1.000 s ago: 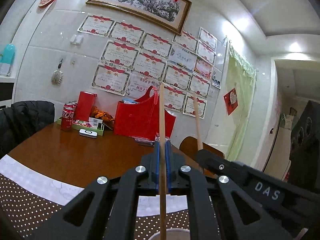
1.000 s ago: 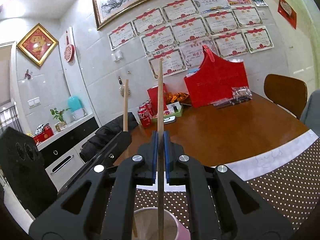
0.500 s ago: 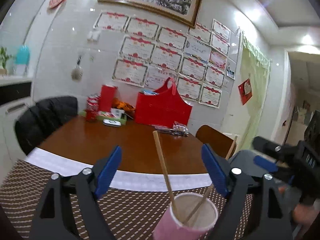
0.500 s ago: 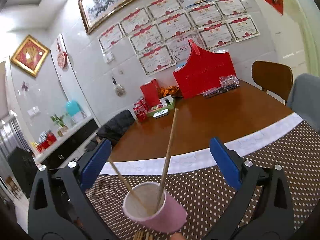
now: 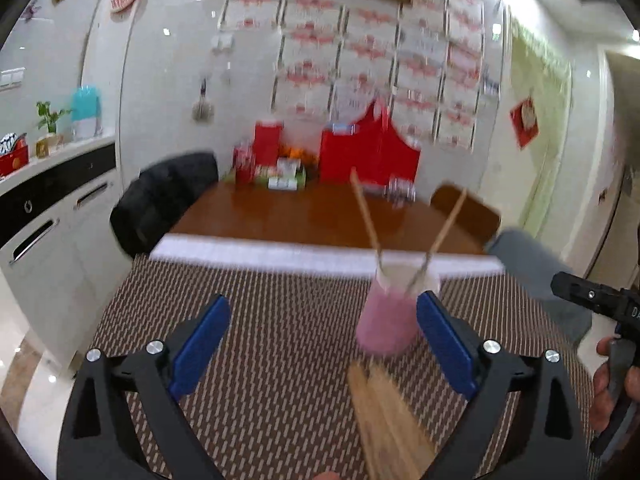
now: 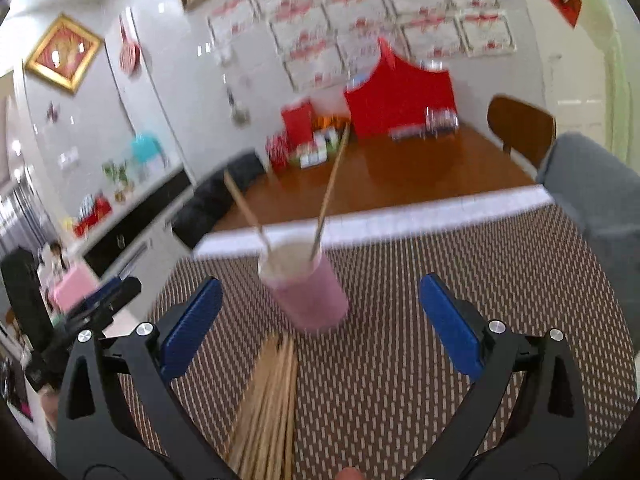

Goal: Organize utensils
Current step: 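Move both open tools back down to the chopstick pile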

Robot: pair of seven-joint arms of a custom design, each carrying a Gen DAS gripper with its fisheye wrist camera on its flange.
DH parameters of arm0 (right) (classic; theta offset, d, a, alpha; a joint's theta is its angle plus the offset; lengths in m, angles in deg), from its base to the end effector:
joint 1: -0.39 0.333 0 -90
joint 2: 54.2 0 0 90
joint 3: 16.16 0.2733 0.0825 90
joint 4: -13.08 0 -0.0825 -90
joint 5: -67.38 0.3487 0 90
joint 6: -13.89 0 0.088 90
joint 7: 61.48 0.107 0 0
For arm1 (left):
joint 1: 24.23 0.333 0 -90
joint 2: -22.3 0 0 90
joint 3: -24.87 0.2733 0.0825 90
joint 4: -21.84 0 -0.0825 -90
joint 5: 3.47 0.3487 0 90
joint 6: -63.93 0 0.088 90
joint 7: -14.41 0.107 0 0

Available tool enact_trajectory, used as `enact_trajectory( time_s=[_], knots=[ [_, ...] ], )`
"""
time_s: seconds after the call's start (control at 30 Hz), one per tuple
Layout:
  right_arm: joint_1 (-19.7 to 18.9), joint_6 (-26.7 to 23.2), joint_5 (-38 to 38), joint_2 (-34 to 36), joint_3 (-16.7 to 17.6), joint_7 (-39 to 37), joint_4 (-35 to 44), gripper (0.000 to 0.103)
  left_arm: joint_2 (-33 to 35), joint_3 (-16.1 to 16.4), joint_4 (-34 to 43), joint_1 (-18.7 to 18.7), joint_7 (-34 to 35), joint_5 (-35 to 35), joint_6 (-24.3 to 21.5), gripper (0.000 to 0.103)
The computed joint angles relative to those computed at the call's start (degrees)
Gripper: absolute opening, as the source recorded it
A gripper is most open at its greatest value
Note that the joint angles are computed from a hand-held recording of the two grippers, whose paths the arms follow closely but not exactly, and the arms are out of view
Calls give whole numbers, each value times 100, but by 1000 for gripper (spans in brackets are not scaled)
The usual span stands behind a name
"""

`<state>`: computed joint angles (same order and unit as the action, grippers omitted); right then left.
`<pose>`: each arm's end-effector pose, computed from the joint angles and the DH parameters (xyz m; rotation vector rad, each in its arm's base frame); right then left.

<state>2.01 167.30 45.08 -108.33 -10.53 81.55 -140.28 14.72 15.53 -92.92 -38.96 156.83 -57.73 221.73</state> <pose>0.3188 0.0598 0.5895 -1.1119 1.9551 -0.7811 0.5022 -0.1927 0.5742 -1.1354 2.1888 -1.3625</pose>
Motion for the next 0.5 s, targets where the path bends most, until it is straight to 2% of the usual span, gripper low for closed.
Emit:
enact_trajectory(
  time_s=[0.07,0.13,0.2,0.33,0.5],
  knots=[
    [236,-416,114,-11,16,-137,-34,97,-128,6,-269,86,-220,355,-54,93],
    [415,-621,186,-8,18,-228,-125,97,-153,-61,-480,242,-801,1163,-172,93],
    [591,-805,269,81,-10,-338,-207,97,-48,-56,-526,310,-1120,1671,-494,93],
    [802,-869,460,131,-107,-402,-405,97,236,-106,-389,369,-1618,2441,-1253,93],
    [877,-834,511,86,-97,-433,-610,97,469,-254,-433,303,-1925,3187,-1291,93]
  ],
)
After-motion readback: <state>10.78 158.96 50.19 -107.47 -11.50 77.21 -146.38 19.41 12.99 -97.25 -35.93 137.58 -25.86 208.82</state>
